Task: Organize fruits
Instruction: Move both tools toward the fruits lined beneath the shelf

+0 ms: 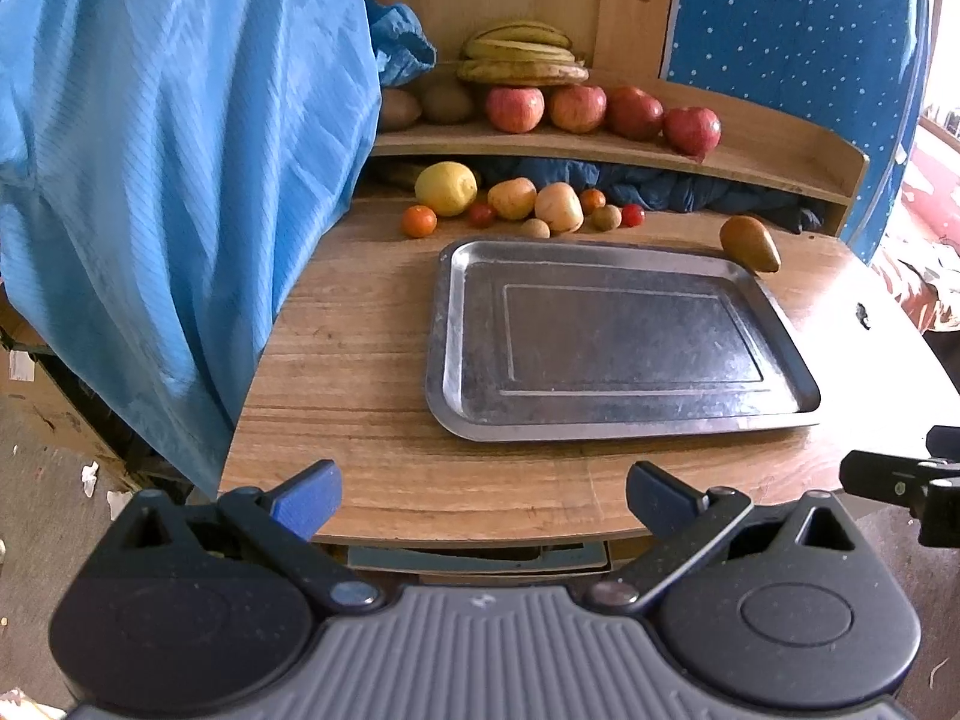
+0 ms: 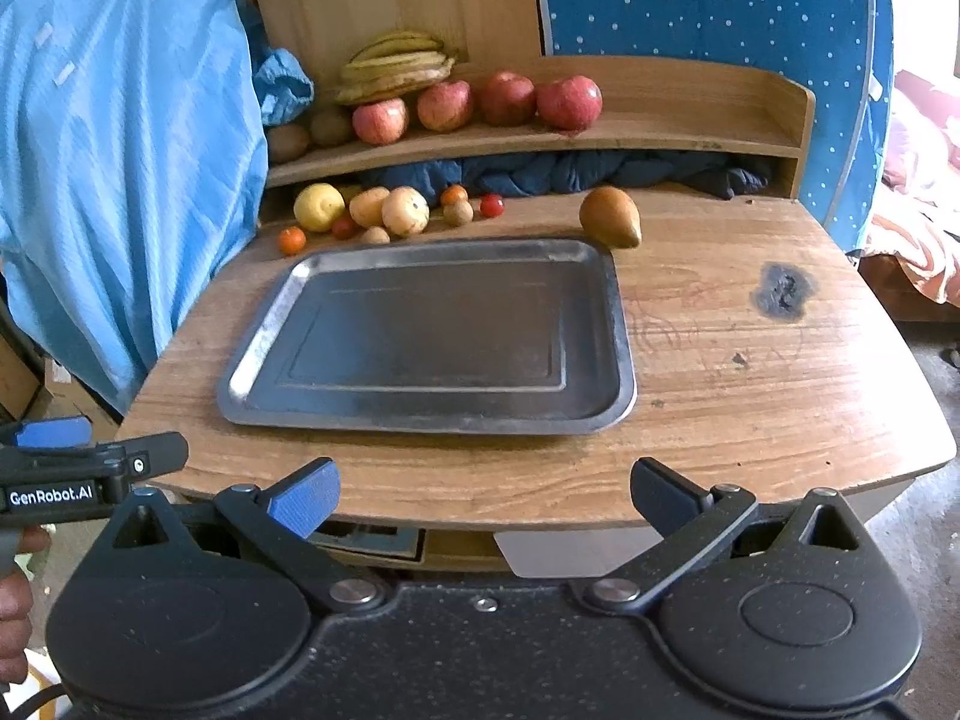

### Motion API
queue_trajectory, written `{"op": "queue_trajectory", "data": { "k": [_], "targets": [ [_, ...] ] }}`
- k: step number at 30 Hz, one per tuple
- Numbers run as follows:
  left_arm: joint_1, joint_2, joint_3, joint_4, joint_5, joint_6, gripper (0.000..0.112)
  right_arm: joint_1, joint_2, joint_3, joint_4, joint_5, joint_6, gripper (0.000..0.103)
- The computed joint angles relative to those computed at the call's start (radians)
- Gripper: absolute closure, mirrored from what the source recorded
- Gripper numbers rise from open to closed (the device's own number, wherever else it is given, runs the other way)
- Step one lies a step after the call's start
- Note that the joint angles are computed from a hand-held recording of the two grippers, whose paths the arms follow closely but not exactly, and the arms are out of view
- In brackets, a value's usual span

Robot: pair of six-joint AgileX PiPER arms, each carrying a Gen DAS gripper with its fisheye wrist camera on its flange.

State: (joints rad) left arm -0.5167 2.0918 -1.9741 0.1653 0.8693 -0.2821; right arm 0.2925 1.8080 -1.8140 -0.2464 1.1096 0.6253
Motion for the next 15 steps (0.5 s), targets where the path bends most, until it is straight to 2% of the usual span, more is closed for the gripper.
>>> {"op": "queue_trajectory", "data": {
  "k": [11, 15],
  "targets": [
    [-0.063, 0.165, -0.266, 0.082, 0.218, -0.098, 0.01, -0.108, 0.053, -0.056, 0.121, 0.044, -0.173, 0.001],
    [-0.084, 0.246, -0.414, 0.098, 0.309, -0.127, 0.01, -0.154, 0.085, -0.091, 0.162, 0.064, -0.245, 0.001]
  ]
}}
